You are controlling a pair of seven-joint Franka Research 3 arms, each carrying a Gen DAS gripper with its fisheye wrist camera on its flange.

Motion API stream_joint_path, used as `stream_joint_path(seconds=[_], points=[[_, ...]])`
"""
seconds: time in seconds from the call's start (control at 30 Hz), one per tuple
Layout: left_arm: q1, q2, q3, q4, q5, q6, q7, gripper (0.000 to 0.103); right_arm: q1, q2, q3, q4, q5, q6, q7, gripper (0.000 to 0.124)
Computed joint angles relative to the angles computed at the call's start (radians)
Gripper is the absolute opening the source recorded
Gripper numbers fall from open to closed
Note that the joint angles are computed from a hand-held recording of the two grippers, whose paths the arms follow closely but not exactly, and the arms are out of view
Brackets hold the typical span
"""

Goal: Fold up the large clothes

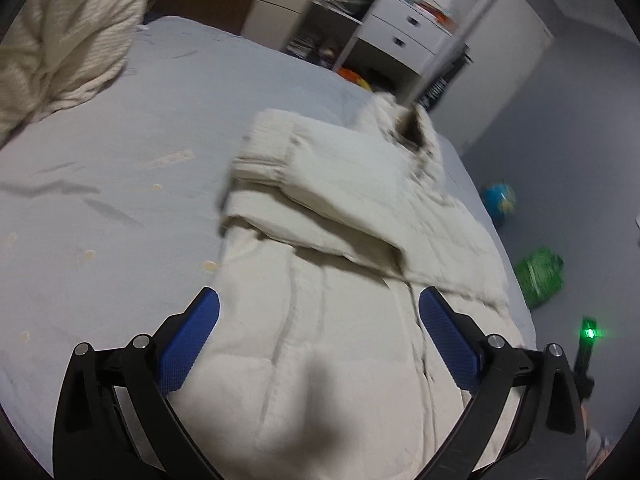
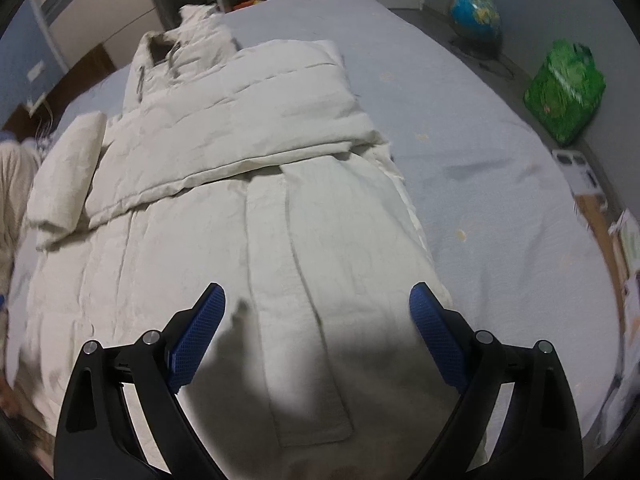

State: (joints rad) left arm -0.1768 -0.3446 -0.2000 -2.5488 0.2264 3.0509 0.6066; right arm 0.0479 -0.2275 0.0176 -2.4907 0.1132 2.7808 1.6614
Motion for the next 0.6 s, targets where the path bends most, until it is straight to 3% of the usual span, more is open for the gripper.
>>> stream_joint_path(seconds=[0.2,0.37,0.5,0.6], points=[[0.141,-0.020,-0.076,-0.036,0.040,0.021,-0.172,0.096,0.040,-0.003,0.035,0.024,-0.055,0.001,-0.059,0.089],[0.201,-0.032,-0.093,-0.054,0.076,0.033,-0.275,0.096,0.115,0.047,0.065,0.101,-0.038,0.000,-0.100,0.089],[0.266,-0.070,-0.123,-0.092,0.101,0.058,-0.367,0.096,0.181,0.141,0.098,0.233,-0.063,-0.019,-0.120,0.089],[0.358,-0.116,-0.182,-0.131,0.109,0.074,-0.476,0.096,0.229,0.217,0.110,0.342,-0.115,-0.042,-0.114,0.089]])
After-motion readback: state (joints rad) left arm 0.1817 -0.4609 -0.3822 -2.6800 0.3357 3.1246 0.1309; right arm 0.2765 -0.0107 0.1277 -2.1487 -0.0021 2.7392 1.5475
